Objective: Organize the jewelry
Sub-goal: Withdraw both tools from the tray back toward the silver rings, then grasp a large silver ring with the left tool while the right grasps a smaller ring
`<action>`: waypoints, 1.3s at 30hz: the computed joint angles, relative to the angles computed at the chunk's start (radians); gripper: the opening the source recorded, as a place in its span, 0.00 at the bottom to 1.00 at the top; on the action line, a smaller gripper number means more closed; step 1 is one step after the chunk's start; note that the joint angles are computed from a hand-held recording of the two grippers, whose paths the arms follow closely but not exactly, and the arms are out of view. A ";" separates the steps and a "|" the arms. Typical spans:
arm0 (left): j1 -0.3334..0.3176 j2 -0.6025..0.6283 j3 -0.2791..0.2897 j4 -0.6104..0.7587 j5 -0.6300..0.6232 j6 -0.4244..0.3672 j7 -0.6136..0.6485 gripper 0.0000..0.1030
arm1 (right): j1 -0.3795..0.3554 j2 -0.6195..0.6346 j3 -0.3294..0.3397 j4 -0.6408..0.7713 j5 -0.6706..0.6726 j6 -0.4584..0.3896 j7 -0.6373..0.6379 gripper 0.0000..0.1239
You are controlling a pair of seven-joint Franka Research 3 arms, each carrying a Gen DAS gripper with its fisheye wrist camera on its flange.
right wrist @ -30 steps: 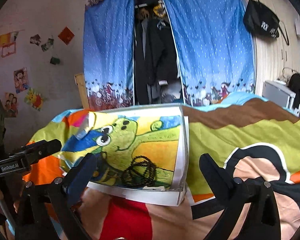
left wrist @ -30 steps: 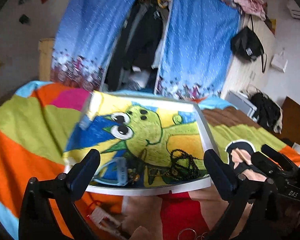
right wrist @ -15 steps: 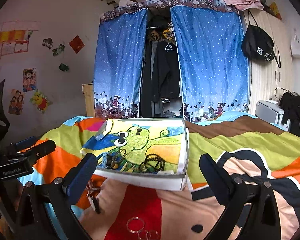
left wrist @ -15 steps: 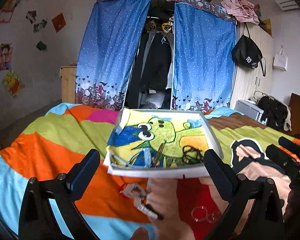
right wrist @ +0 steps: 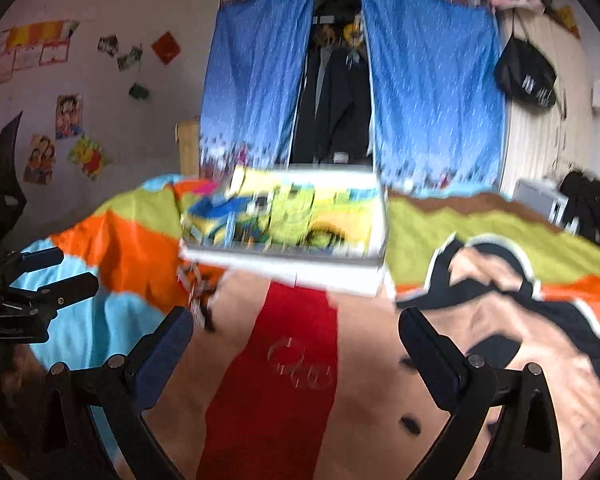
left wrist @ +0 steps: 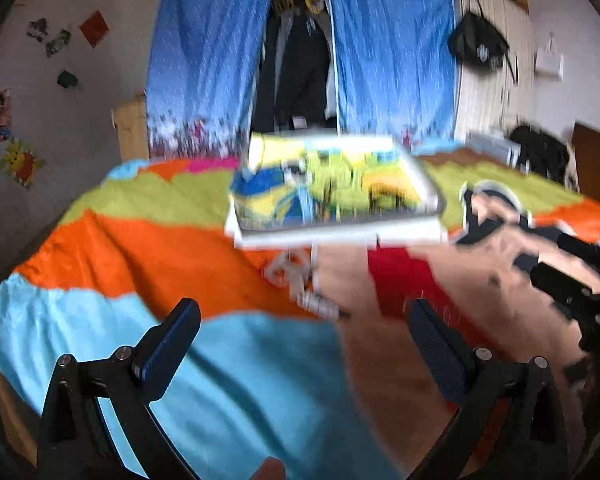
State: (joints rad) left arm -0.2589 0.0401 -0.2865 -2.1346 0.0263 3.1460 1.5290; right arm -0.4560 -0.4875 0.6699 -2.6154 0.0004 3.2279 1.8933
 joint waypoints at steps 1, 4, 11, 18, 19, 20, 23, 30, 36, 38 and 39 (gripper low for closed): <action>0.006 0.005 -0.010 0.001 -0.028 -0.024 0.033 0.99 | 0.029 0.028 -0.028 0.003 0.000 -0.019 -0.012 0.83; 0.011 0.035 -0.027 0.028 -0.089 -0.127 0.115 0.99 | 0.165 0.109 -0.165 0.011 0.002 -0.083 -0.046 0.83; 0.008 0.140 -0.027 0.125 -0.056 -0.221 0.134 0.99 | 0.418 0.228 -0.456 0.052 0.019 -0.160 -0.157 0.83; 0.077 0.250 -0.127 0.270 -0.174 -0.274 0.298 0.99 | 0.608 0.299 -0.669 0.111 0.174 -0.192 -0.403 0.77; 0.076 0.267 -0.134 0.294 -0.177 -0.282 0.316 0.99 | 0.606 0.306 -0.671 0.120 0.184 -0.203 -0.422 0.72; 0.073 0.287 -0.137 0.321 -0.176 -0.292 0.330 0.99 | 0.601 0.315 -0.672 0.131 0.187 -0.219 -0.441 0.71; 0.051 0.352 -0.136 0.405 -0.159 -0.324 0.337 0.98 | 0.615 0.329 -0.693 0.150 0.249 -0.244 -0.518 0.70; 0.050 0.452 -0.176 0.538 -0.202 -0.404 0.358 0.94 | 0.581 0.345 -0.679 0.164 0.269 -0.255 -0.541 0.57; 0.012 0.536 -0.170 0.672 -0.206 -0.534 0.383 0.62 | 0.580 0.370 -0.698 0.202 0.306 -0.294 -0.626 0.37; 0.001 0.566 -0.165 0.720 -0.212 -0.583 0.383 0.51 | 0.593 0.385 -0.714 0.226 0.369 -0.317 -0.708 0.32; -0.009 0.589 -0.159 0.759 -0.212 -0.619 0.379 0.45 | 0.593 0.391 -0.716 0.237 0.388 -0.326 -0.736 0.29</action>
State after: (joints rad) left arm -0.2677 0.6296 -0.4458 -1.3760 -0.1860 2.5266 1.9085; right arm 0.1370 -0.0964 -0.0460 -2.3780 0.3880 2.9016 1.1573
